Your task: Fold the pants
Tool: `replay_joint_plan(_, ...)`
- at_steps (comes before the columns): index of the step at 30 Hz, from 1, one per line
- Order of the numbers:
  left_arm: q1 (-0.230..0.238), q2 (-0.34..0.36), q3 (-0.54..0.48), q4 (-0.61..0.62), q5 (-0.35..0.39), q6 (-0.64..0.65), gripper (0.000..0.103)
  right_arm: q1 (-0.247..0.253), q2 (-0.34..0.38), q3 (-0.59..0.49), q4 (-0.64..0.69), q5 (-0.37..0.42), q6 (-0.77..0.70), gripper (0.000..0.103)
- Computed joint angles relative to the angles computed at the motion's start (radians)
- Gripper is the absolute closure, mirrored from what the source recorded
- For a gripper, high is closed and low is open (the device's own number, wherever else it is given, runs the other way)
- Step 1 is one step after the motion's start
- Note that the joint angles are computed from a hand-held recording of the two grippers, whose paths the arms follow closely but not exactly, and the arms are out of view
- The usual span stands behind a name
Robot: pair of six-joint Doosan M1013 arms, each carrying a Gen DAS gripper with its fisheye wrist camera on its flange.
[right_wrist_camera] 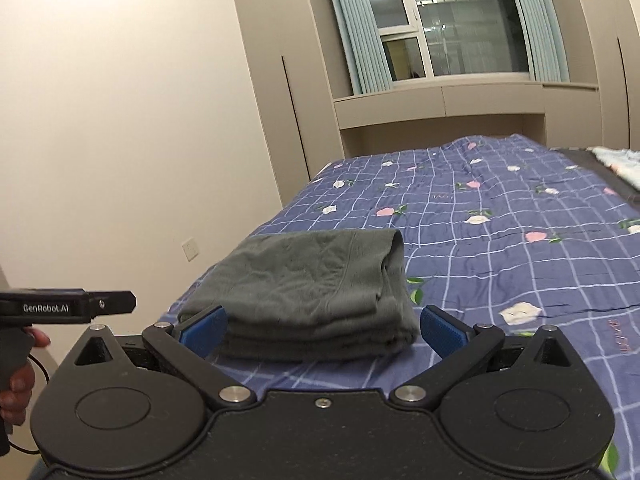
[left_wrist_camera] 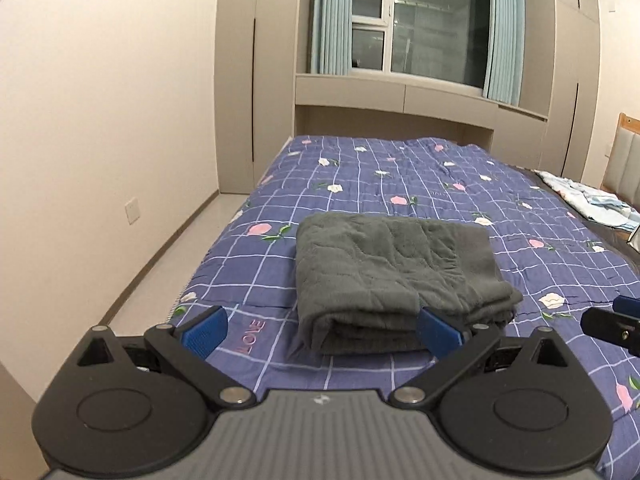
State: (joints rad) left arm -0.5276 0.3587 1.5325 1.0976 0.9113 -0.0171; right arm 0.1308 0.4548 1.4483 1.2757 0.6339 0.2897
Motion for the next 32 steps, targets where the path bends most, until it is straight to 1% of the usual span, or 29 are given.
replay_joint_plan(5, -0.022, -0.019, 0.033, 0.030, 0.011, -0.036, 0.001, -0.004, -0.041, 0.064, 0.042, -0.014, -0.071, 0.000)
replay_joint_plan(10, -0.033, -0.024, 0.045, 0.041, 0.019, -0.042, 0.000, -0.006, -0.059, 0.091, 0.057, -0.016, -0.103, 0.000)
replay_joint_plan(19, -0.035, -0.022, 0.046, 0.032, 0.014, -0.032, 0.001, -0.007, -0.065, 0.100, 0.072, -0.018, -0.119, 0.000)
replay_joint_plan(24, -0.033, -0.018, 0.044, 0.019, 0.013, -0.021, 0.001, -0.006, -0.062, 0.096, 0.062, -0.020, -0.105, 0.000)
replay_joint_plan(28, -0.029, -0.016, 0.046, 0.006, -0.002, -0.014, 0.001, -0.005, -0.059, 0.094, 0.049, -0.016, -0.093, 0.000)
replay_joint_plan(32, -0.022, -0.009, 0.041, -0.025, -0.010, 0.007, 0.001, -0.005, -0.048, 0.085, 0.016, -0.019, -0.050, 0.000)
